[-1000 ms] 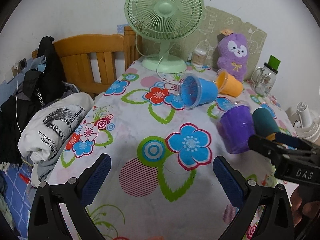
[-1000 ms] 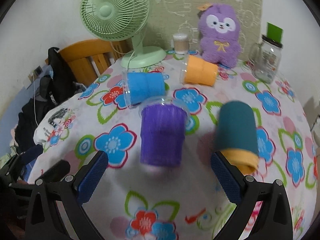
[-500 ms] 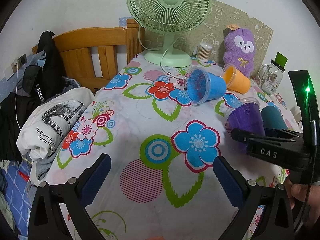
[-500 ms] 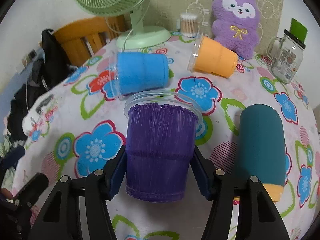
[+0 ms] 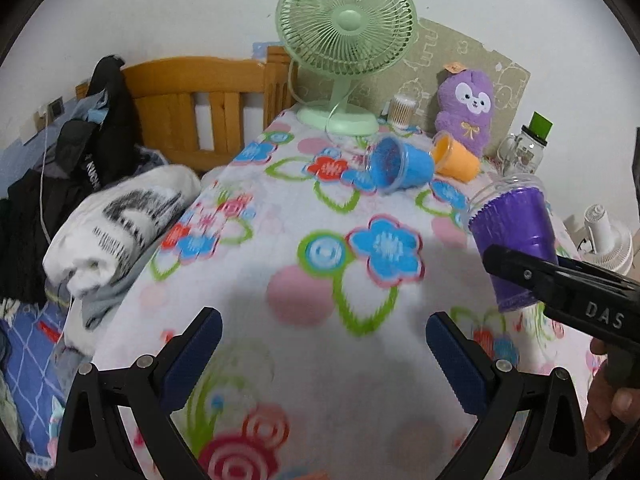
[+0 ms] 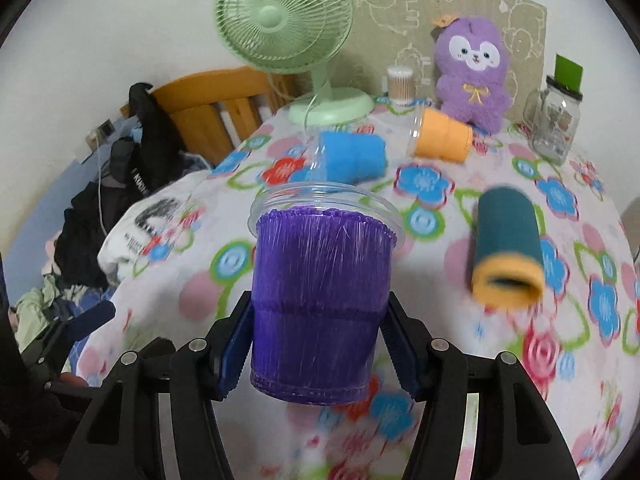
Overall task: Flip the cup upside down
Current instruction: 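Close the right gripper around the purple cup and lift it, then carry the purple cup with the right gripper toward the left gripper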
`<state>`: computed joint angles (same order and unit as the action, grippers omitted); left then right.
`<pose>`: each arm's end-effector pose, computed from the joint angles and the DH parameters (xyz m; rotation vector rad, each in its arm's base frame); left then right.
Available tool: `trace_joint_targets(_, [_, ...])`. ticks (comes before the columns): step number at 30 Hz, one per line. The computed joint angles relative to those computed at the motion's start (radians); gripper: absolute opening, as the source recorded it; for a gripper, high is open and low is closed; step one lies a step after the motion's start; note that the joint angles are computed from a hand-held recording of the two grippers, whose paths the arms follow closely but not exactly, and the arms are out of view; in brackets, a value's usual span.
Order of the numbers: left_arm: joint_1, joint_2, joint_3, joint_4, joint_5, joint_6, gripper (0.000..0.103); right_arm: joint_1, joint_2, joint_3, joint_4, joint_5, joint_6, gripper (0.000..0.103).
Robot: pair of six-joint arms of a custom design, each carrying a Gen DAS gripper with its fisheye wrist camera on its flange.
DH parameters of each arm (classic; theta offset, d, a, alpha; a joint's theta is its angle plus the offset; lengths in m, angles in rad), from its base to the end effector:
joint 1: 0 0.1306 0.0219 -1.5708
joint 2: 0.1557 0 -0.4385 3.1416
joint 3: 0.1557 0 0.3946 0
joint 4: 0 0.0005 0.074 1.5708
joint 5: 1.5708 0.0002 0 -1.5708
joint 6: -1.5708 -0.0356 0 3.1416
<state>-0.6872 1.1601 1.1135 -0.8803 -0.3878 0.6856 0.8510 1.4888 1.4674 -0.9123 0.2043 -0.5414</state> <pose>0.2939 -0.2244 0.4509 -0.1555 2.4043 -0.1431 0.3442 0.3809 0.4718 -0.3027 2.4894 0.3329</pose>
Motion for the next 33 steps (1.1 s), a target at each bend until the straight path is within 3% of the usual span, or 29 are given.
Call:
trace_joint_targets(7, [-0.108, -0.101, -0.093, -0.082, -0.048, 0.125, 0.103, 0.071, -0.025, -0.087, -0.005, -0.034, -0.118, 0.064])
trace_joint_targets(14, [-0.182, -0.137, -0.119, -0.124, -0.082, 0.191, 0.103, 0.101, -0.012, -0.097, -0.027, -0.043, -0.144, 0.066])
trace_joint_targets(16, [-0.200, -0.141, -0.119, -0.129, -0.090, 0.202, 0.103, 0.096, -0.018, -0.100, -0.028, -0.068, -0.161, 0.073])
trace_joint_targets(24, [-0.233, -0.123, -0.093, -0.114, -0.098, 0.184, 0.103, 0.081, -0.157, -0.148, -0.002, -0.003, -0.185, 0.085])
trace_joint_targets(29, [-0.239, -0.072, -0.054, -0.067, -0.082, 0.135, 0.103, 0.066, -0.280, -0.213, -0.021, 0.075, -0.246, 0.087])
trace_joint_targets(31, [-0.245, -0.042, -0.034, -0.038, -0.072, 0.112, 0.103, 0.057, -0.324, -0.245, -0.026, 0.100, -0.270, 0.095])
trace_joint_targets(33, [-0.252, -0.015, -0.020, -0.016, -0.063, 0.094, 0.103, 0.049, -0.354, -0.270, -0.027, 0.106, -0.287, 0.095])
